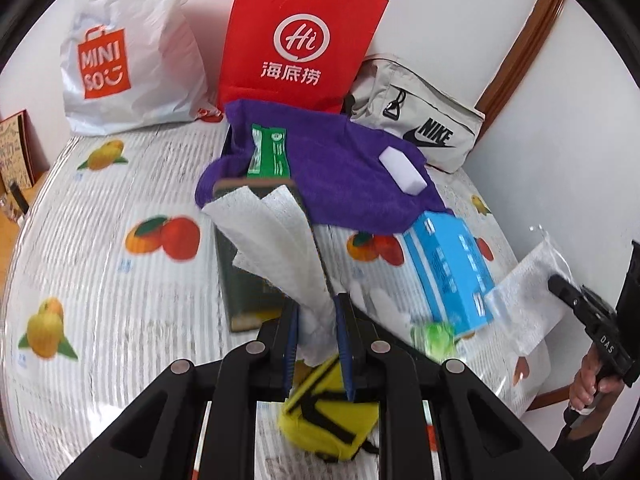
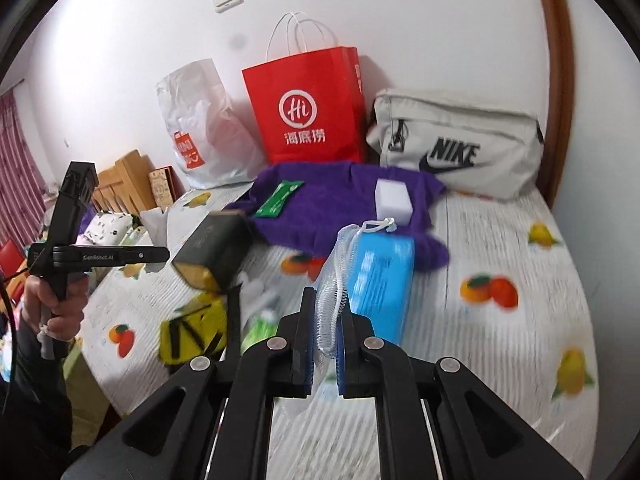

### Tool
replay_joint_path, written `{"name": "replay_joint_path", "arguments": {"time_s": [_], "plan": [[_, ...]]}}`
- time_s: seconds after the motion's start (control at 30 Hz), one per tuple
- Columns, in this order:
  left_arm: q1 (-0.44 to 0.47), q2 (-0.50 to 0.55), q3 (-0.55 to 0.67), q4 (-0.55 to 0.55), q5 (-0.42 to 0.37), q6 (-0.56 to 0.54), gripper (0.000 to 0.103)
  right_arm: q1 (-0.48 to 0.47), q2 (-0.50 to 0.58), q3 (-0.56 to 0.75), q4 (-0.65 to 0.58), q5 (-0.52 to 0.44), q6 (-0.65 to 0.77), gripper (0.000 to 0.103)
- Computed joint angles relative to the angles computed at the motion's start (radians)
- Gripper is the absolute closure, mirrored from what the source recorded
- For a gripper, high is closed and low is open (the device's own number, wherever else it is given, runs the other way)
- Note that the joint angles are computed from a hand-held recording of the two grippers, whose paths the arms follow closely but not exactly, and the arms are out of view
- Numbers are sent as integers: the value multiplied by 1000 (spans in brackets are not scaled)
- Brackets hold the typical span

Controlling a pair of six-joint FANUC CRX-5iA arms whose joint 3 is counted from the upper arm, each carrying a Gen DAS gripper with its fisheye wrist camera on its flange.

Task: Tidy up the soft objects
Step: 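Carry the tissue and mesh bag over the purple towel with both grippers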

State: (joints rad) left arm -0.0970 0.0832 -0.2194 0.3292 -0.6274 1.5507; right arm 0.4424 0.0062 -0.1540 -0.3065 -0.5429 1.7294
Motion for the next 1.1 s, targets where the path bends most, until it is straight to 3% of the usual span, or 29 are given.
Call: {"name": "replay_joint_path", "arguments": {"time_s": [0.67, 0.93, 1.1], "plan": [[45, 302, 408, -34, -168, -16, 86, -35, 407, 506, 0, -162, 22, 95], [51, 481, 634, -25, -297, -24, 86, -39, 587, 734, 6, -283, 10, 95], [45, 569, 755, -44, -377, -18, 86, -33, 645, 804, 24, -320, 12, 95]]}}
